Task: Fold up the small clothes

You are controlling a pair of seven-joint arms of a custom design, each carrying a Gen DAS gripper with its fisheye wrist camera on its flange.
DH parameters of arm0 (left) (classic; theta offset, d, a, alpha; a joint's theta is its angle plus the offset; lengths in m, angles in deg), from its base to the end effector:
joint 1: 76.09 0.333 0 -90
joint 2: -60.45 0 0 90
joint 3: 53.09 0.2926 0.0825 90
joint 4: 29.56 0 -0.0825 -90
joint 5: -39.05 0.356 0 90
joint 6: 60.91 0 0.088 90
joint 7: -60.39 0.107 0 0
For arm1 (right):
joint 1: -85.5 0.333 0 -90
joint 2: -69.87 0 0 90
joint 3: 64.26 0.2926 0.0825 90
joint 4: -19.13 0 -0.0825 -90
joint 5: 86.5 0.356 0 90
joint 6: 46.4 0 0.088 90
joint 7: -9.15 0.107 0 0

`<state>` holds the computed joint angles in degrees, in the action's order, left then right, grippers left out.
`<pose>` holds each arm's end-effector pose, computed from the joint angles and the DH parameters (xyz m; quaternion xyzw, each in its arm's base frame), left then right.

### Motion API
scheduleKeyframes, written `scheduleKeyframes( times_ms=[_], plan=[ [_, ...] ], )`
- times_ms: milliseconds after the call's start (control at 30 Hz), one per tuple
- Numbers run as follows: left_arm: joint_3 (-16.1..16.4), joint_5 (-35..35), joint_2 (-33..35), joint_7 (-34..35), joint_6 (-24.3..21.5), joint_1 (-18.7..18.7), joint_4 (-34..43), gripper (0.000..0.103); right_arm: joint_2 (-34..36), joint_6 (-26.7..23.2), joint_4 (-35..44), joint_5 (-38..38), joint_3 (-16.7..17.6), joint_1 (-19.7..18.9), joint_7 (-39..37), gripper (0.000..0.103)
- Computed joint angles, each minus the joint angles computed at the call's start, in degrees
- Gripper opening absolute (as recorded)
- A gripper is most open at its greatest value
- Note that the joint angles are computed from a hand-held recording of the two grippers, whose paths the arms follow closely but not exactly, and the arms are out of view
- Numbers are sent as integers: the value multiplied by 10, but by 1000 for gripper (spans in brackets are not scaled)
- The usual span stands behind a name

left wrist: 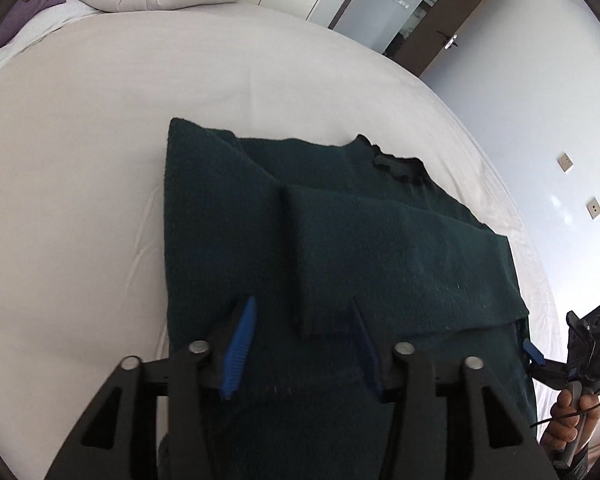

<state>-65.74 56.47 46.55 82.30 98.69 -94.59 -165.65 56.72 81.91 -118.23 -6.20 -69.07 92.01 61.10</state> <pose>0.4097 -0.2690 0.4800 -0.7813 0.5276 -0.3195 0.0954 0.4627 0.0420 0.4247 -0.5257 0.6673 0.2175 0.4806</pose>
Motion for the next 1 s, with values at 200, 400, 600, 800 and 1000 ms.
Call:
scheduleKeyframes(
  times_ms=[200,400,600,800,1000],
  plan=[
    [-18,55,-114,-79,-27,32,-55,59,-39,13,9,-30,-1,9,-22,85],
    [-7,77,-25,-5,-73,23,41,61,74,-13,127,-36,7,14,-26,85],
    [-23,121,-28,-76,-80,40,-17,17,146,14,169,-46,34,1,-31,83],
    [-42,154,-125,-133,-150,41,-49,64,51,37,73,-11,18,-9,-54,85],
    [-172,287,0,-67,-435,17,104,100,-24,-33,-36,17,-5,-7,-85,85]
  ],
)
